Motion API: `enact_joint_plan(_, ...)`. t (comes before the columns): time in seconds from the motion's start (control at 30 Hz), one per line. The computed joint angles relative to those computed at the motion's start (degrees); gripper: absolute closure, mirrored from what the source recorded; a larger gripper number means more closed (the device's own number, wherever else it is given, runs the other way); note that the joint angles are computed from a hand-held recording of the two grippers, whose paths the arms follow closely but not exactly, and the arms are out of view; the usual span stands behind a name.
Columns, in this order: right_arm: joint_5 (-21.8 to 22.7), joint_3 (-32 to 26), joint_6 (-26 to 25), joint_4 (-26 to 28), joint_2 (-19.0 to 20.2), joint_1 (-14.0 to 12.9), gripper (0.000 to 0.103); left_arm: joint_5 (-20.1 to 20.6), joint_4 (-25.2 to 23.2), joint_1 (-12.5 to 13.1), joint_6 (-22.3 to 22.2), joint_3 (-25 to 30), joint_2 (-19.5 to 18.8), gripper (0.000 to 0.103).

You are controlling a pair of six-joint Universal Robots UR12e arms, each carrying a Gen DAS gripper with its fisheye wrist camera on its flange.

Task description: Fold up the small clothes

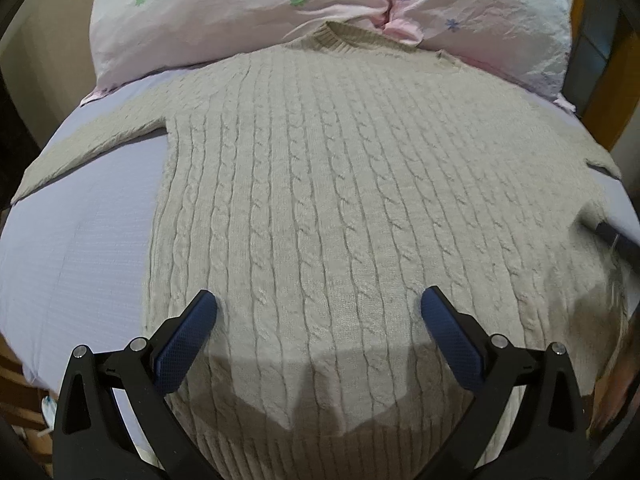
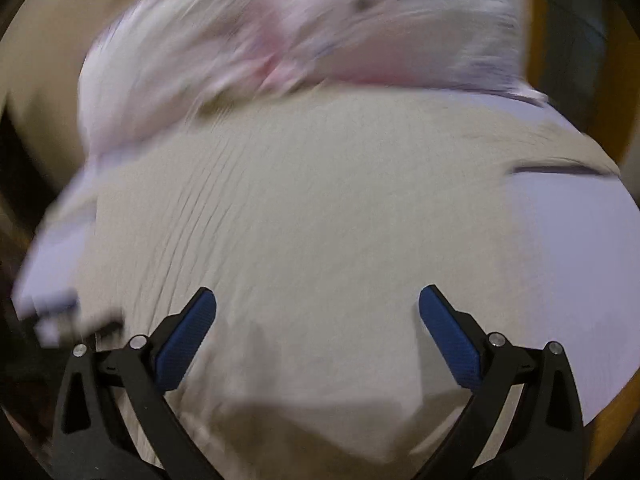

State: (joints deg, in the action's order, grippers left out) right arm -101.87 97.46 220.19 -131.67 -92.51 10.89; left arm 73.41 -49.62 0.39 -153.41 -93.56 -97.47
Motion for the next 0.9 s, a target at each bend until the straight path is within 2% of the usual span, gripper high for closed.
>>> enact_joint_plan(0.07,-2.03,2.51,4.72,-2.83,-2.69,-3.54,0.004,-2.71,1.39,0.92,-0.49,-0.07,-0.23,0.001)
enact_joint_plan(0.1,-3.14,4.21,8.33,-4.03,-4.5,-6.74,0.01,-5.31,2.93,1.81,-1.6,-0.09,-0.53,0.001)
enact_joint_plan(0.13,-3.28,5.01,10.1,-4.13,-5.36,-8.69,0.016,-7.31,3.7,2.38,-2.32,0.07,-0.84,0.001)
enact_joint_plan(0.17,-3.11,5.75,12.2,-3.47,-6.27,-11.23,0.028,-9.96,4.33,3.15,-3.09,0.3,-1.23,0.001)
enact_joint_plan(0.2,-1.78,6.76,15.21,-2.56,-7.34,-15.07,0.039,-13.26,4.75,4.06,-4.15,0.81,-1.82,0.001)
enact_joint_plan(0.27,1.69,8.69,19.41,-3.2,-8.52,-19.97,0.049,-17.68,5.46,5.39,-6.37,2.02,-3.03,0.001)
enact_joint_plan(0.3,4.29,9.92,22.33,-4.03,-9.13,-22.59,0.053,-18.49,5.93,5.68,-7.12,2.4,-3.36,0.001)
enact_joint_plan(0.37,10.39,12.8,28.7,-6.86,-9.88,-28.31,0.056,-18.76,7.62,6.12,-8.59,3.2,-4.15,0.001)
enact_joint_plan(0.4,11.19,13.14,30.45,-6.58,-9.7,-29.62,0.058,-17.67,8.72,6.14,-9.37,3.71,-4.62,0.001)
enact_joint_plan(0.47,12.14,14.16,31.87,-8.85,-9.41,-31.16,0.067,-15.55,9.26,6.09,-10.26,4.95,-5.49,0.001)
enact_joint_plan(0.57,13.03,14.38,32.98,-12.36,-8.07,-32.77,0.069,-15.83,8.16,7.01,-13.59,7.35,-7.15,0.001)
enact_joint_plan(0.63,13.22,14.68,35.16,-14.47,-7.3,-33.34,0.079,-16.06,8.51,7.76,-16.37,8.32,-8.03,0.001)
enact_joint_plan(0.67,13.44,15.39,36.0,-15.26,-7.53,-33.83,0.088,-16.13,9.01,8.14,-17.91,8.65,-8.35,0.001)
enact_joint_plan(0.73,14.72,17.28,36.42,-17.09,-9.03,-35.42,0.091,-15.76,10.82,9.19,-21.54,9.16,-9.0,0.001)
enact_joint_plan(0.77,14.2,16.99,36.3,-16.43,-9.05,-35.38,0.091,-15.43,11.64,9.68,-23.04,9.51,-9.38,0.001)
enact_joint_plan(0.83,8.01,13.55,31.47,-11.64,-7.93,-32.59,0.092,-14.06,13.57,10.66,-26.45,9.92,-10.02,0.001)
enact_joint_plan(0.9,-1.59,8.16,20.44,-10.65,-4.99,-26.96,0.092,-13.22,15.86,11.86,-30.16,10.36,-10.78,0.001)
